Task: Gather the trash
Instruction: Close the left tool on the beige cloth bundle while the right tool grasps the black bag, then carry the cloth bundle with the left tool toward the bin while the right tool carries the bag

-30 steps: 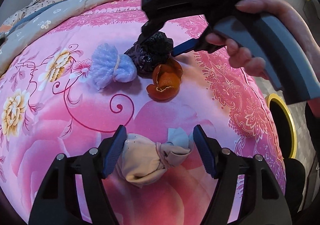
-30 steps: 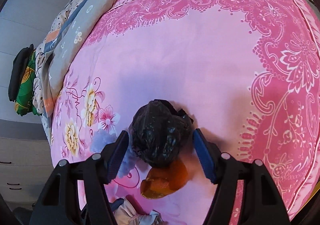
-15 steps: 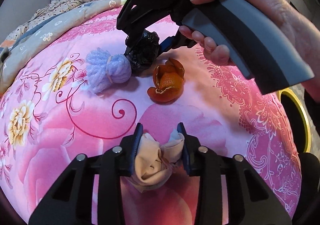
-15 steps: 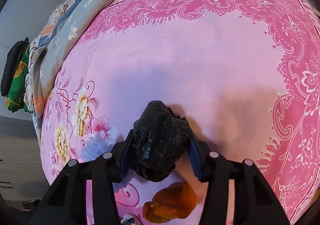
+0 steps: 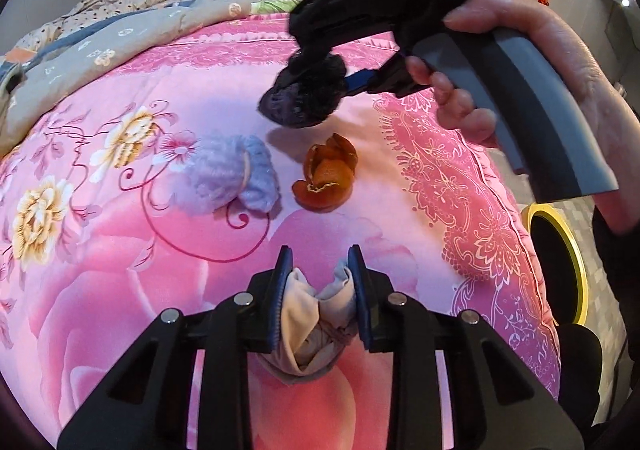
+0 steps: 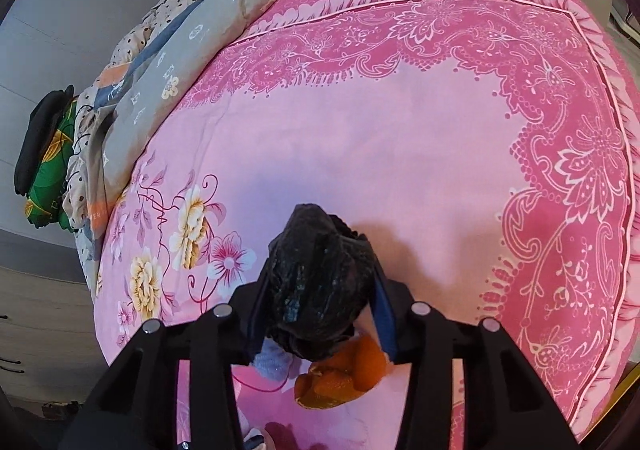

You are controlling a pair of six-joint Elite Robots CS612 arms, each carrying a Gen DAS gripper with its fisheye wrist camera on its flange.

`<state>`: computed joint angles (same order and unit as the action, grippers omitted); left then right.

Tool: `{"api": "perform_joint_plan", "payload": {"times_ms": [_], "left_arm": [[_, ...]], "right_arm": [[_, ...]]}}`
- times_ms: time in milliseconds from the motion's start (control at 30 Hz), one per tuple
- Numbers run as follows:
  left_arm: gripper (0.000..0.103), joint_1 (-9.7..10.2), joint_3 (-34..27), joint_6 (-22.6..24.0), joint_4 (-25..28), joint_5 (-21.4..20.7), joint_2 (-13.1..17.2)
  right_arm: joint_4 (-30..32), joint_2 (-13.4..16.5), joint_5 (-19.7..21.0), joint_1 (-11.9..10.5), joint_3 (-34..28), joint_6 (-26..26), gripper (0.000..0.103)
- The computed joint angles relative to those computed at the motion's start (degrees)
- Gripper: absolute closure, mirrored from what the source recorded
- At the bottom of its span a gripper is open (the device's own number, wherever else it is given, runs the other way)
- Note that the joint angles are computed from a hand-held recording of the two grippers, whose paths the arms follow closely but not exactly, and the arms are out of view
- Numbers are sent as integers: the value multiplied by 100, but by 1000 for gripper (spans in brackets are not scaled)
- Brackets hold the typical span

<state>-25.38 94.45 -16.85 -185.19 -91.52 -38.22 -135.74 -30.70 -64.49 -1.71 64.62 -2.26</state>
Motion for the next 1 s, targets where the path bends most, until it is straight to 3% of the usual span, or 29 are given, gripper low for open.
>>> {"api": "perform_joint_plan", "payload": {"times_ms": [400, 533, 733, 1000], "left_arm": [[76, 110, 325, -548, 0, 137, -354], [76, 73, 504, -589, 70, 283, -513], [76, 57, 688, -797, 152, 175, -689], [76, -131, 869, -803, 63, 139, -917]], "right_arm": [[-632, -596, 301, -306, 971, 63, 61], [-807, -812, 366, -414, 1348, 16, 61], [-1145, -1166, 513, -606, 1964, -51, 61], [-1616, -1659, 720, -942, 2773, -146, 61]]}}
